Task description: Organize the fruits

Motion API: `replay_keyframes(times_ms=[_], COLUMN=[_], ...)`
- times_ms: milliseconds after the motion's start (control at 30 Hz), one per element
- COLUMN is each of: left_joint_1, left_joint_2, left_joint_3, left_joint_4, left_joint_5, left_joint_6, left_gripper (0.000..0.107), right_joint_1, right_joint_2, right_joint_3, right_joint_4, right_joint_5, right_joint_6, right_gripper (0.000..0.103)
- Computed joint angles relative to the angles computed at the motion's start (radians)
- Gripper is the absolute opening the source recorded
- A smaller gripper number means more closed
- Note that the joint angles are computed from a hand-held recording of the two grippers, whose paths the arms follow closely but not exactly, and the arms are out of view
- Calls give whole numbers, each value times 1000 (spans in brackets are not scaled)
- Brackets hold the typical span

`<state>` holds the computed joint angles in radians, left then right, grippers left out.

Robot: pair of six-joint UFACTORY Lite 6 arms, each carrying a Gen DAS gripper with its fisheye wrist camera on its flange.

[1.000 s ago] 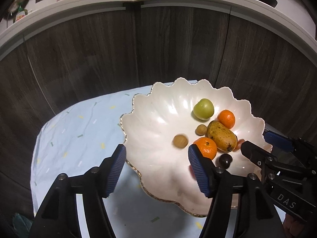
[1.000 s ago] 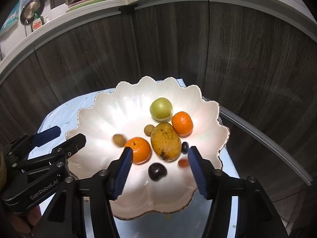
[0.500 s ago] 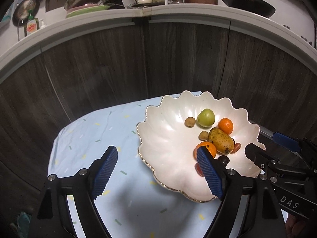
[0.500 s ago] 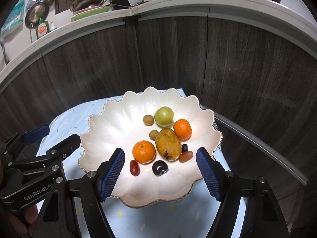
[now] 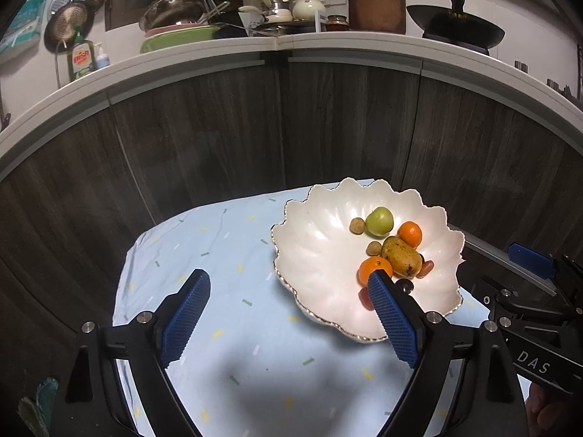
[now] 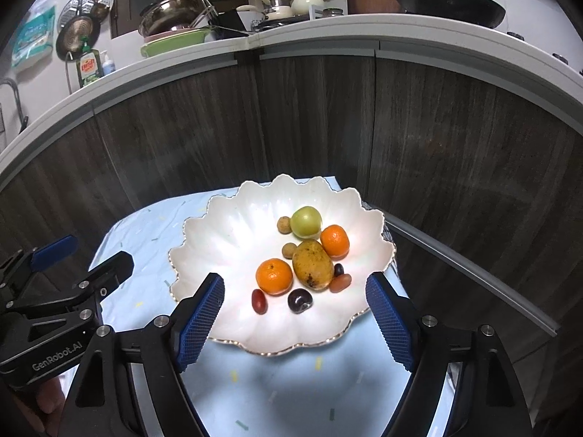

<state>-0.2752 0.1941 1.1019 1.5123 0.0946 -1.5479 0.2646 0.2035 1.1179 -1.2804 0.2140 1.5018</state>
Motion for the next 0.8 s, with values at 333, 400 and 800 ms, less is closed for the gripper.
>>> replay_keyframes(times_ms=[333,400,800], left_joint_1=[-18,-20,-45], left_joint_2=[-162,-200,-415], left_joint_3=[-143,-175,-370], left_joint_4=[-68,-96,-325], left_joint_5=[41,47,95], left_joint_6=[39,63,261], left_gripper=[96,96,96], right_joint_1=[45,57,136], right_joint_2=[-138,-164,-331], right_joint_3=[-125,-149,-306], right_joint_4=[-53,-59,-31], right_joint_5=[48,59,123], right_joint_6=[62,74,97], right_gripper=[81,81,81])
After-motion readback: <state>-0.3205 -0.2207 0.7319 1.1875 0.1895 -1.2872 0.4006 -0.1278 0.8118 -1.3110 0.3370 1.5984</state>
